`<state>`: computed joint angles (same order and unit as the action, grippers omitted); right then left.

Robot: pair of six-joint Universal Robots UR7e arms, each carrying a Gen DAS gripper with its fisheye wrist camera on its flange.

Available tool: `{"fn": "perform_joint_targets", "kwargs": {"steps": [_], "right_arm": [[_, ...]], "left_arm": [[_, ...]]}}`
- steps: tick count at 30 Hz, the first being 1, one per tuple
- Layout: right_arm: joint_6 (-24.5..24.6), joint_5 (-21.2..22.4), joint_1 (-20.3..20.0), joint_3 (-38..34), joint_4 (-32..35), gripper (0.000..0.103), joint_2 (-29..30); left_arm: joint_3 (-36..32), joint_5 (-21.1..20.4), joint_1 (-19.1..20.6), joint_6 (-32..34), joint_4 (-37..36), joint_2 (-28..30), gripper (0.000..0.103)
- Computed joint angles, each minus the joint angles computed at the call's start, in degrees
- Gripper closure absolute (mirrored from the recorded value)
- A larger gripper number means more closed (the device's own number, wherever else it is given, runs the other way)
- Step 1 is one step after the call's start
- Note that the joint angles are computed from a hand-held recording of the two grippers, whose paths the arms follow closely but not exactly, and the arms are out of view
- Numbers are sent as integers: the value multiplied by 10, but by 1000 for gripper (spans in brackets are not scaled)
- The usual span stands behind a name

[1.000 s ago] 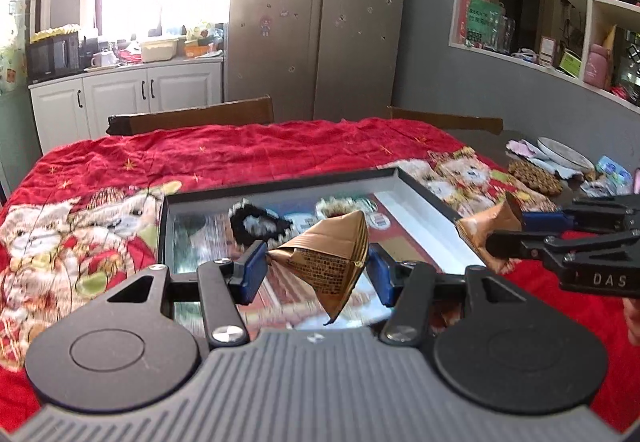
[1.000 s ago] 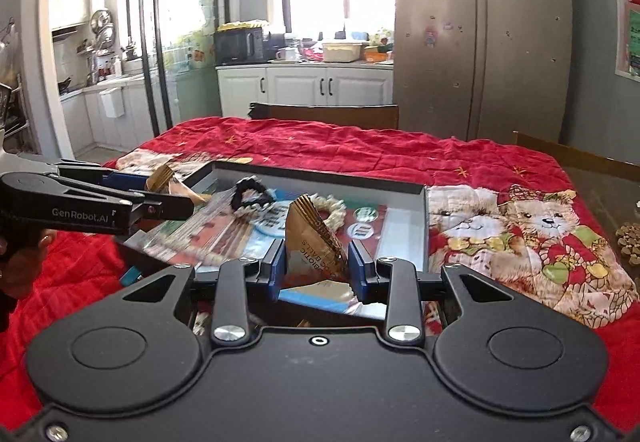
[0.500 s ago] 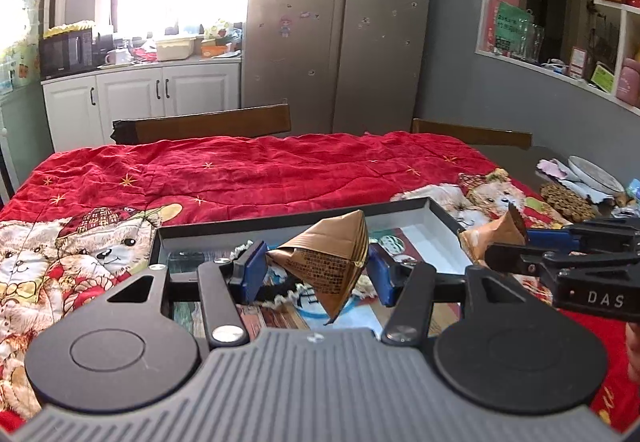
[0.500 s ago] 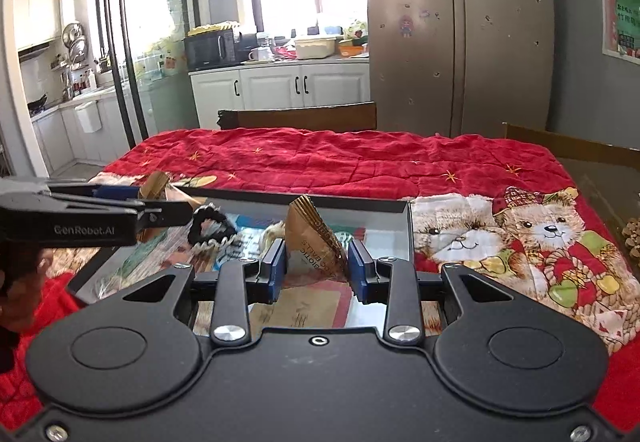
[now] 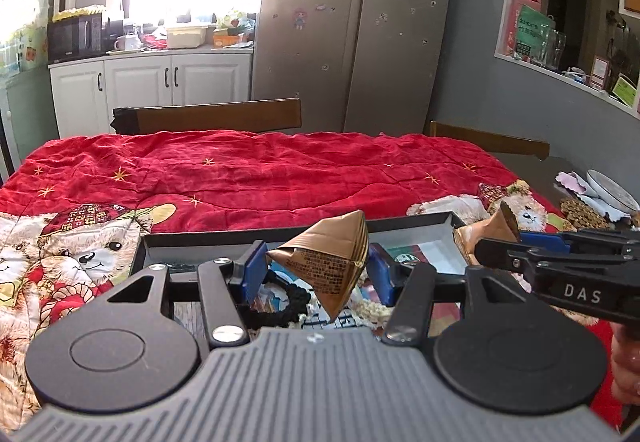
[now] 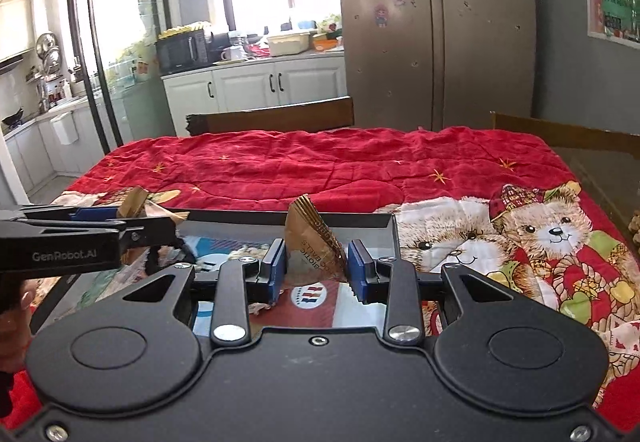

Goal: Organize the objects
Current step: 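Lift both held paper packets and carry them into the black box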

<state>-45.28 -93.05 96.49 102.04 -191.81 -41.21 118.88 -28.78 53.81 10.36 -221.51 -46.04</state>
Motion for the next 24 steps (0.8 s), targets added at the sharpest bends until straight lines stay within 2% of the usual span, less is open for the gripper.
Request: {"fn": "perform_joint_targets", "kwargs": {"steps": [8, 24], "right_arm": [[9, -10, -5, -32, -1, 71, 30], [6, -20, -8, -59, 17, 71, 61]], "left_arm": [[-24, 0, 14, 18, -8, 18, 45], [-37, -6, 36, 1, 35, 28, 45]]}}
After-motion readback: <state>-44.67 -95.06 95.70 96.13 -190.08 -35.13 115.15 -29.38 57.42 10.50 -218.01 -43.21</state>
